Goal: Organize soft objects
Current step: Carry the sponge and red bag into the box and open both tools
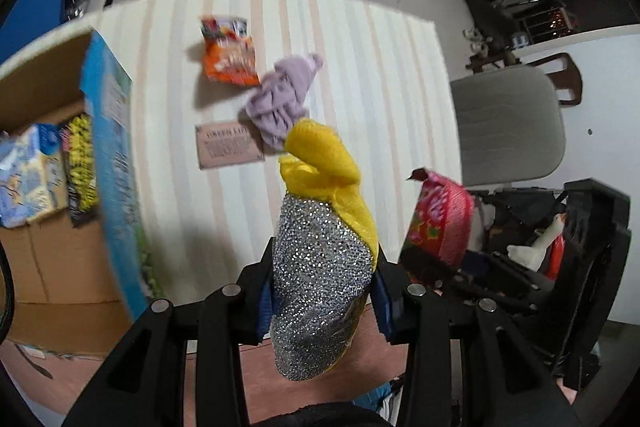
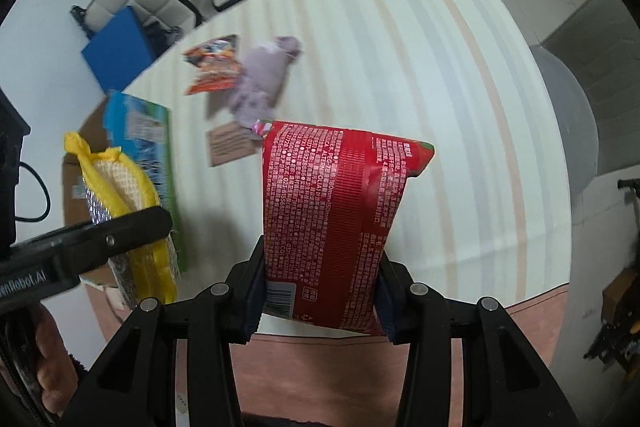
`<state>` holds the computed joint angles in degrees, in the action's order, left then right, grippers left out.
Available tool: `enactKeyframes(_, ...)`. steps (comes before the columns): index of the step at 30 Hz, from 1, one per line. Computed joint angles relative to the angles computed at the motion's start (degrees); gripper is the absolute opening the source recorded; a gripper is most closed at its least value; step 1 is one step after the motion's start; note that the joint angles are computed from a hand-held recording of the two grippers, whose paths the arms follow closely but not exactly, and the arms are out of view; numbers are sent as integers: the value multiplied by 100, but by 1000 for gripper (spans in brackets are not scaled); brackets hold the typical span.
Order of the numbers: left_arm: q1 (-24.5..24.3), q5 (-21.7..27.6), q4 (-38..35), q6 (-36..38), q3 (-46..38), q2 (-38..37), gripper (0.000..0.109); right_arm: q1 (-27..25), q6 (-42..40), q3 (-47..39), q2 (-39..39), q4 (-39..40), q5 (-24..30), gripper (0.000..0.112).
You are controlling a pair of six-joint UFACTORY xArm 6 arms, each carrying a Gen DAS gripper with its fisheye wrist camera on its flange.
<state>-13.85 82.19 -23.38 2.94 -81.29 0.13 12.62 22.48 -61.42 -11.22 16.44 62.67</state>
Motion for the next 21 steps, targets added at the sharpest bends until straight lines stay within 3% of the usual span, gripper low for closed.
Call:
enactKeyframes(6,339,313,365,258,-809,-124,37,426,126,-361,-327,-74,161,48)
enactKeyframes(10,867,411,734,628,-972,-419,37,1155,402,-1164,5,-189,215,48)
enactKeyframes(15,1685,603,1109,1098,-1158,-445,37,1950,618,-2226,885,-93,129,48)
enactKeyframes(21,2596,599,1681,1345,-1293,156,37,2536,680,-4080,2692,319,303,48)
